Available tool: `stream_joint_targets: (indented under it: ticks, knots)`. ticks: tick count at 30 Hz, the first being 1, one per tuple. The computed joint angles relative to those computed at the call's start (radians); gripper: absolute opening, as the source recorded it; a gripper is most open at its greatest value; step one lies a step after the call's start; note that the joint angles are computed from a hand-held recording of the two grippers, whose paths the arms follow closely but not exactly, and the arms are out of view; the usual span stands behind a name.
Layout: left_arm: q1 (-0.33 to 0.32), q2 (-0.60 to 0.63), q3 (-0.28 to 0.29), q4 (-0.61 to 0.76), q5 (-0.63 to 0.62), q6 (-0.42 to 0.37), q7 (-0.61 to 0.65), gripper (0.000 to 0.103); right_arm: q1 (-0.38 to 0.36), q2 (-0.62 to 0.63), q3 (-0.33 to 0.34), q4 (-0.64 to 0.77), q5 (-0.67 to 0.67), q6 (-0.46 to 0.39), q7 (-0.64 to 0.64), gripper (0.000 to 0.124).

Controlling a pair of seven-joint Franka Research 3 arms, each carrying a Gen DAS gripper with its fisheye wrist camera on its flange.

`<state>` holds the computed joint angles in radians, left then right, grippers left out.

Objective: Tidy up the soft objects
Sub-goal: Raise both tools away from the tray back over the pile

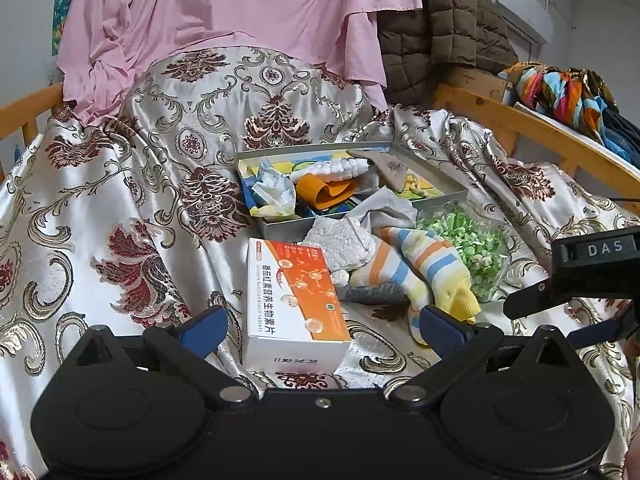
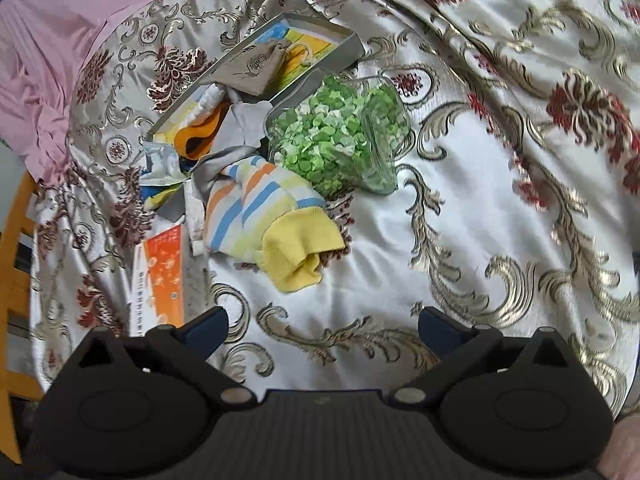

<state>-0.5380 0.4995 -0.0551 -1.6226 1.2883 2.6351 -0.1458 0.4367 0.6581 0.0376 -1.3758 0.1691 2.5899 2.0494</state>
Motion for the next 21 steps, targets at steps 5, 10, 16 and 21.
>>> stream_joint_targets:
  ticks: [5, 10, 16, 21]
  knots:
    - [0.002, 0.014, -0.001, 0.012, -0.019, -0.006, 0.021, 0.102, 0.039, 0.025, -0.041, 0.033, -0.078, -0.012, 0.013, 0.103]
    - [-0.002, 0.018, 0.004, 0.014, -0.034, -0.010, 0.033, 0.102, 0.059, 0.054, -0.062, 0.085, -0.141, -0.074, 0.012, 0.103]
    - [-0.004, 0.022, 0.009, 0.014, -0.042, -0.014, 0.027, 0.102, 0.100, 0.057, -0.103, 0.076, -0.232, -0.073, 0.059, 0.103]
    - [-0.005, 0.025, 0.013, 0.015, -0.038, -0.013, 0.005, 0.102, 0.159, 0.037, -0.165, 0.014, -0.359, -0.006, 0.121, 0.103]
